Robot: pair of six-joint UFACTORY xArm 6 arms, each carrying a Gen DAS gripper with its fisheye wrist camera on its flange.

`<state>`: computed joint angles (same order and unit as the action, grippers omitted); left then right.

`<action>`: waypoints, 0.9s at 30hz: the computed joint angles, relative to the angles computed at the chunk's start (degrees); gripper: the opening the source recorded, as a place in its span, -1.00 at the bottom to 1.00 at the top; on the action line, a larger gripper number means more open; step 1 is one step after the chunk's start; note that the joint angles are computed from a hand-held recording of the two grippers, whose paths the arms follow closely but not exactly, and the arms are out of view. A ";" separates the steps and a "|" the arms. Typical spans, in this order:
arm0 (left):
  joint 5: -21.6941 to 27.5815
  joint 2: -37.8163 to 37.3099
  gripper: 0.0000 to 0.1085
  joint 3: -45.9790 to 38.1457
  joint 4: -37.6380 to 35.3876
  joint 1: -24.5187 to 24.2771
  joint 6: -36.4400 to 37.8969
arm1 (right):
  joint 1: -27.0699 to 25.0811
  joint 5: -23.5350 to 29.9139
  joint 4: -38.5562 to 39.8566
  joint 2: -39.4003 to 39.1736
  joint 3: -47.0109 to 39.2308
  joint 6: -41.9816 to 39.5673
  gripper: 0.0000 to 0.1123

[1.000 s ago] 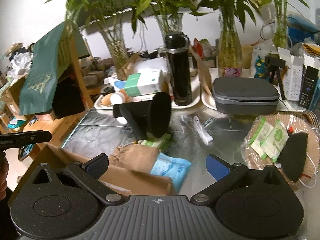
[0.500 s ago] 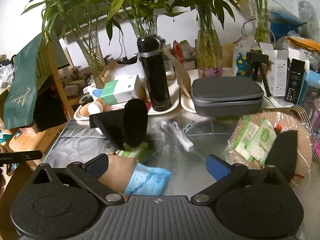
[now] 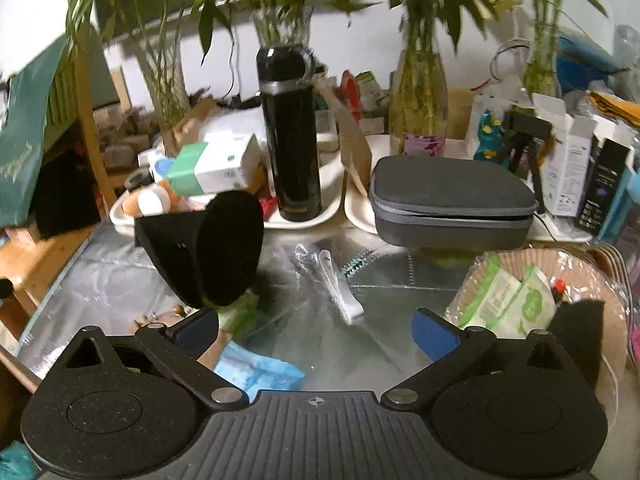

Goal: Organize soft objects
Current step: 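Move the left tool back over the foil while the right tool reaches the white plastic utensil, then close the right gripper on the white plastic utensil and lift it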

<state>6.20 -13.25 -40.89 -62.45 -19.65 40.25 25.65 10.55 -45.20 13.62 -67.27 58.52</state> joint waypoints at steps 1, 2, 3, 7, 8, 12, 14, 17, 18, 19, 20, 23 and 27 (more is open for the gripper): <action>0.20 0.22 0.33 -0.35 -1.56 -0.15 1.78 | 0.01 -0.14 1.03 1.13 -0.87 -2.06 0.80; 0.43 0.42 0.33 -0.72 -3.36 -0.26 3.63 | 0.09 -0.06 1.63 2.22 -1.80 -3.69 0.77; 0.54 0.56 0.33 -1.03 -5.17 -0.37 5.38 | 0.20 0.18 3.01 3.65 -3.06 -6.33 0.69; 0.43 0.89 0.33 -1.56 -8.76 -0.57 8.81 | 0.55 1.68 9.04 8.83 -7.94 -15.34 0.57; 0.28 0.84 0.33 -1.53 -9.45 -0.59 9.44 | 0.57 2.16 10.68 10.20 -9.28 -17.64 0.54; -0.49 0.98 0.33 -1.74 -12.47 -0.74 12.03 | 0.55 6.30 15.43 15.74 -15.47 -24.99 0.21; -1.23 0.77 0.33 -1.38 -11.77 -0.92 11.49 | 0.17 7.14 16.61 17.97 -17.73 -26.80 0.11; -2.57 0.70 0.33 -1.12 -11.46 -1.31 11.91 | -0.34 8.11 17.58 20.81 -20.61 -28.20 0.01; -3.17 0.86 0.33 -1.05 -10.60 -1.45 11.32 | -0.52 8.35 18.24 21.84 -21.67 -28.71 -0.04; -3.44 1.03 0.33 -1.04 -10.00 -1.45 10.90 | -0.63 8.59 19.32 22.83 -22.79 -29.55 -0.09; -3.39 1.24 0.33 -1.12 -9.55 -1.35 10.52 | -0.71 8.77 20.60 23.73 -23.81 -30.57 -0.12; -2.99 1.78 0.33 -1.54 -9.59 -0.99 10.16 | -0.81 10.11 21.10 26.86 -27.67 -31.54 -0.22; -2.95 2.25 0.33 -1.75 -9.38 -0.68 9.77 | -0.94 10.55 20.24 29.71 -31.09 -31.18 -0.35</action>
<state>3.25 -10.99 -42.65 -71.83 -20.33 50.02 24.71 21.10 -24.96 43.33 -98.35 27.34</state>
